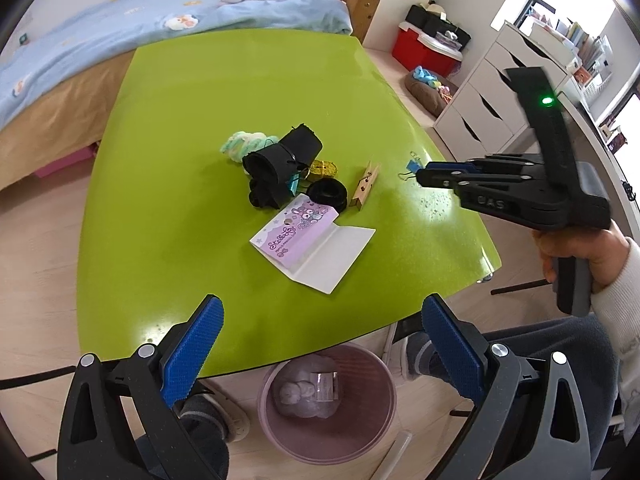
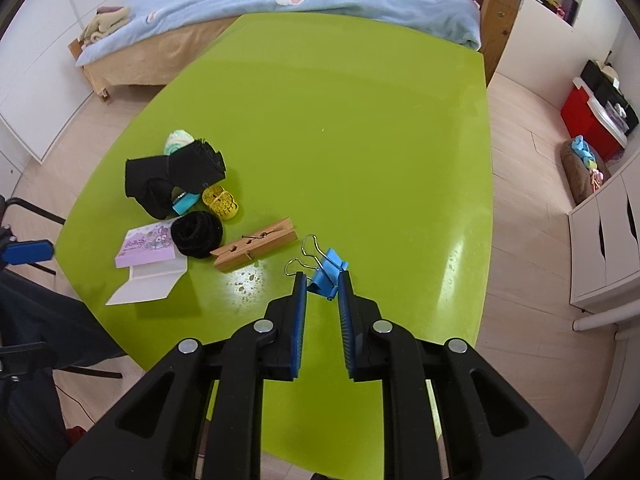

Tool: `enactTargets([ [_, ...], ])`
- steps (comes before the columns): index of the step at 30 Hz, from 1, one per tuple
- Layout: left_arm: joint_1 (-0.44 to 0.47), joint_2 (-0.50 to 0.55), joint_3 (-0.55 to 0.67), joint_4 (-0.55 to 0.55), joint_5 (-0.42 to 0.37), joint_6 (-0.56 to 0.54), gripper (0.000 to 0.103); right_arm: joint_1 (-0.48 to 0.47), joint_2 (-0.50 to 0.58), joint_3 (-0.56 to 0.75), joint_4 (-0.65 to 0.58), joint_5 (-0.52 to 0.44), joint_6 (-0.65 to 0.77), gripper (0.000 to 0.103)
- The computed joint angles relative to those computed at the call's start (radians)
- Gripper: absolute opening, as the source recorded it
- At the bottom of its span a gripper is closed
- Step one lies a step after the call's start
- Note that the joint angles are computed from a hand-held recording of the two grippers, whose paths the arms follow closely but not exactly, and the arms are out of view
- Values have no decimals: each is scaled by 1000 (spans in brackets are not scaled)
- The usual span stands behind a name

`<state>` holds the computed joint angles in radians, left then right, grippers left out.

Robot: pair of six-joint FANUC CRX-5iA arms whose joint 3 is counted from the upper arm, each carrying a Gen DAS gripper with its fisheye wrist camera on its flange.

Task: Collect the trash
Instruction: 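Grasp the blue binder clip with the right tool, then grasp the pink card packet with the left tool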

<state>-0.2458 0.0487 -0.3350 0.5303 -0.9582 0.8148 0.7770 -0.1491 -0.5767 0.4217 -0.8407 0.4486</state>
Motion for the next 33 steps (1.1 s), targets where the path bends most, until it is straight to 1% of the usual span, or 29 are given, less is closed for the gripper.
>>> enactTargets([
  [5,-24,63,52,-32,-28,67,95,30,-59,-39,32,-2,-78,15],
  [11,-36,137,102,-37,-65,198,95,59,-95,-63,54,-22,-126,15],
  [15,-12,172,79,76,-87,265,95,71,-110,-74,63,-37,-142,15],
  [19,6,173,31,185,-67,309,95,78,-113,-76,69,-42,-150,15],
  [20,11,176,22,215,-70,318,92,78,-113,-76,69,-42,-150,15],
  [21,12,175,14,232,-70,326,84,79,-114,-77,71,-42,-152,15],
  [23,19,178,2,263,-74,354,79,82,-117,-82,77,-41,-161,15],
  [24,25,183,-9,297,-84,359,74,83,-118,-82,80,-41,-162,15],
  [25,24,192,-10,311,-89,370,66,84,-119,-82,82,-41,-163,15],
  [26,26,195,-16,325,-91,382,62,85,-119,-82,84,-42,-164,15],
  [27,29,195,-27,347,-95,383,52,87,-120,-82,86,-44,-165,15],
  [28,32,193,-38,360,-99,383,47,87,-121,-82,86,-44,-165,15],
  [29,34,192,-49,377,-102,384,44,88,-122,-83,87,-45,-166,15],
  [30,36,195,-61,402,-109,381,38,90,-122,-83,88,-46,-166,15],
  [31,35,194,-68,414,-109,379,29,91,-122,-83,88,-46,-167,15],
  [32,36,198,-77,437,-113,371,25,90,-122,-83,87,-46,-165,15],
  [33,37,201,-88,466,-119,364,19,90,-122,-83,87,-46,-165,15],
])
